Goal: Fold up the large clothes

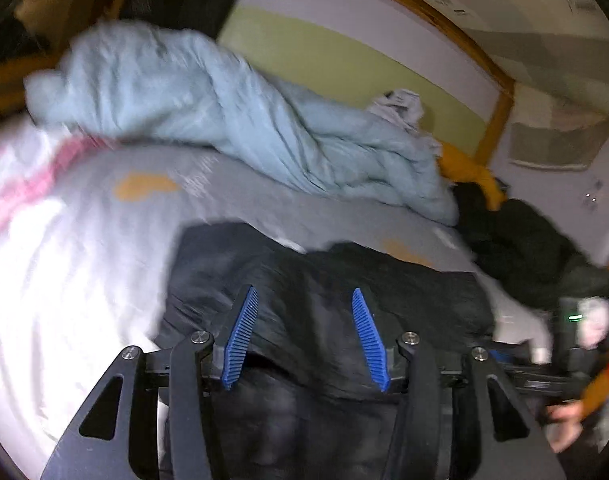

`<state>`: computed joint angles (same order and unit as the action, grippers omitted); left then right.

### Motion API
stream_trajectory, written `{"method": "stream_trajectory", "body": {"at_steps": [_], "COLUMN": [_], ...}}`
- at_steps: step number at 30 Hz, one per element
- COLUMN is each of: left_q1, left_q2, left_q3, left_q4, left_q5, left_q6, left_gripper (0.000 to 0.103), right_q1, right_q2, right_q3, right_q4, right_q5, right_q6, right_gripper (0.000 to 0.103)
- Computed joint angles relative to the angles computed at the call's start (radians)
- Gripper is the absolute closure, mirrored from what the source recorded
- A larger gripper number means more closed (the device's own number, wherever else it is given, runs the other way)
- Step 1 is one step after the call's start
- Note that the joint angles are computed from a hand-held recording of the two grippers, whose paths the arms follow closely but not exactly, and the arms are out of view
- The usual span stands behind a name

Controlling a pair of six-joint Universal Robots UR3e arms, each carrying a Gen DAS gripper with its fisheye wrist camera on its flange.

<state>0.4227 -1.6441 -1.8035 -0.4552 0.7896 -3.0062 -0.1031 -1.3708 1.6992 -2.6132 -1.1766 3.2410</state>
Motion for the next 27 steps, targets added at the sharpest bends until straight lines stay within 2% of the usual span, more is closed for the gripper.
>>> {"method": "stream_trajectory", "body": {"at_steps": [2, 4, 5, 7, 10, 14, 18, 25, 27], "left_q1": [-0.014, -0.038, -0.043, -0.03, 0.003, 0.021, 0.012, -0.058, -0.088], "left_q2": [-0.004, -0.005, -0.008, -0.011, -0.011, -0.006, -0.026, -0.084, -0.118], "left_q3": [0.006, 0.001, 0.001, 0.004, 0.011, 0.01, 0.023, 0.06, 0.089], "left_q4": [-0.013, 0.036, 0.05, 0.044, 0.026, 0.044, 0.044, 0.063, 0.062], "left_q5": [0.01, 0.076, 0.095, 0.087, 0.061, 0.079, 0.109, 0.24, 0.287], "left_q6": [0.02, 0.021, 0.02, 0.008, -0.03, -0.046, -0.059, -0.023, -0.004], "left_gripper": [0.055, 0.055, 0.055, 0.055, 0.055, 0.055, 0.055, 0.053, 0.051], "right_q1": [-0.005, 0.006, 0.024, 0.049, 0.052, 0.102, 0.097, 0.025, -0.012], "right_q2": [0.024, 0.044, 0.05, 0.032, -0.021, -0.086, -0.087, -0.062, -0.06], "right_q3": [-0.013, -0.036, -0.059, -0.043, -0.009, 0.027, 0.01, -0.028, -0.041], "right_q4": [0.019, 0.052, 0.087, 0.054, -0.008, -0.165, -0.178, -0.082, -0.02], "right_q5": [0.048, 0.072, 0.045, -0.027, -0.098, -0.378, -0.593, -0.681, -0.661], "right_q6": [0.012, -0.018, -0.058, -0.084, -0.079, -0.168, -0.165, -0.171, -0.16], "right_gripper": [0.006, 0.043, 0.083, 0.089, 0.09, 0.09, 0.09, 0.09, 0.09]}}
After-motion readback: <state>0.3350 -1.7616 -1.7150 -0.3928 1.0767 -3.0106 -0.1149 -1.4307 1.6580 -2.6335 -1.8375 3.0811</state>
